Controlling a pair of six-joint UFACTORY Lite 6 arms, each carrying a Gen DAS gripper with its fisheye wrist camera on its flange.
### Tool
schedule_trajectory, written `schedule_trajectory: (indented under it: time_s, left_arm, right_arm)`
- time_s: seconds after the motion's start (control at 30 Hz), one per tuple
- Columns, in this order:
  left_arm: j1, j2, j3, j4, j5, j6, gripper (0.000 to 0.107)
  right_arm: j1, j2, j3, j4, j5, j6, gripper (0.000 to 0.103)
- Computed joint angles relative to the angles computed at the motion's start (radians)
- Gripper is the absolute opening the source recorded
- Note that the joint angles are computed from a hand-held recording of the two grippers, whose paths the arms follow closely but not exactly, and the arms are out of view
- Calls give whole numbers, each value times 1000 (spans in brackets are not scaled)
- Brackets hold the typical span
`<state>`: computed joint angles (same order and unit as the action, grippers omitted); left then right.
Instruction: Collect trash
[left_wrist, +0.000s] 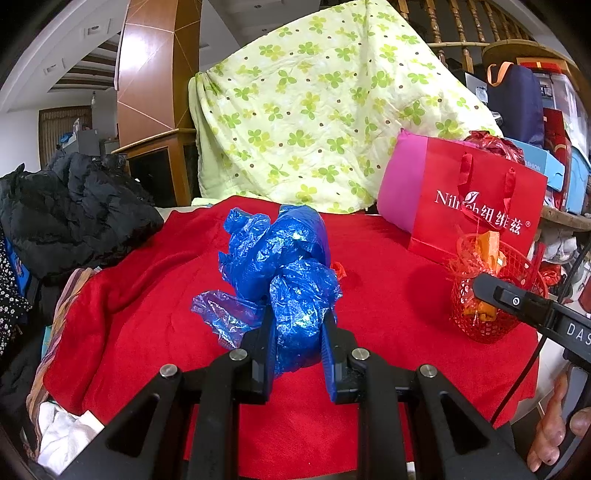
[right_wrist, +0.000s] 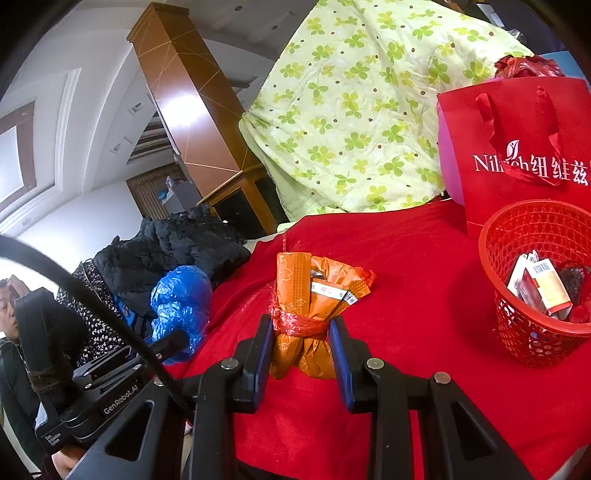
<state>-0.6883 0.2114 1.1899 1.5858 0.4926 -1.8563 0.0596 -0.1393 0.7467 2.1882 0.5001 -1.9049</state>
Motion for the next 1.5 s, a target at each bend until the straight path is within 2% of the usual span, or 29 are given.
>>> schedule_trajectory:
  time_s: [0.27, 1.07, 1.5]
  left_arm:
    - [6, 7, 6, -8, -8, 12, 23]
    - [-2, 0, -2, 1, 11, 3, 23]
    - [-19, -4, 1, -8, 34, 14, 23]
  right_arm:
    - [14, -15, -5, 19, -15, -8, 32]
    - [-35, -4, 9, -74, 31, 52, 32]
    - [-48, -24, -11, -55, 52, 24, 32]
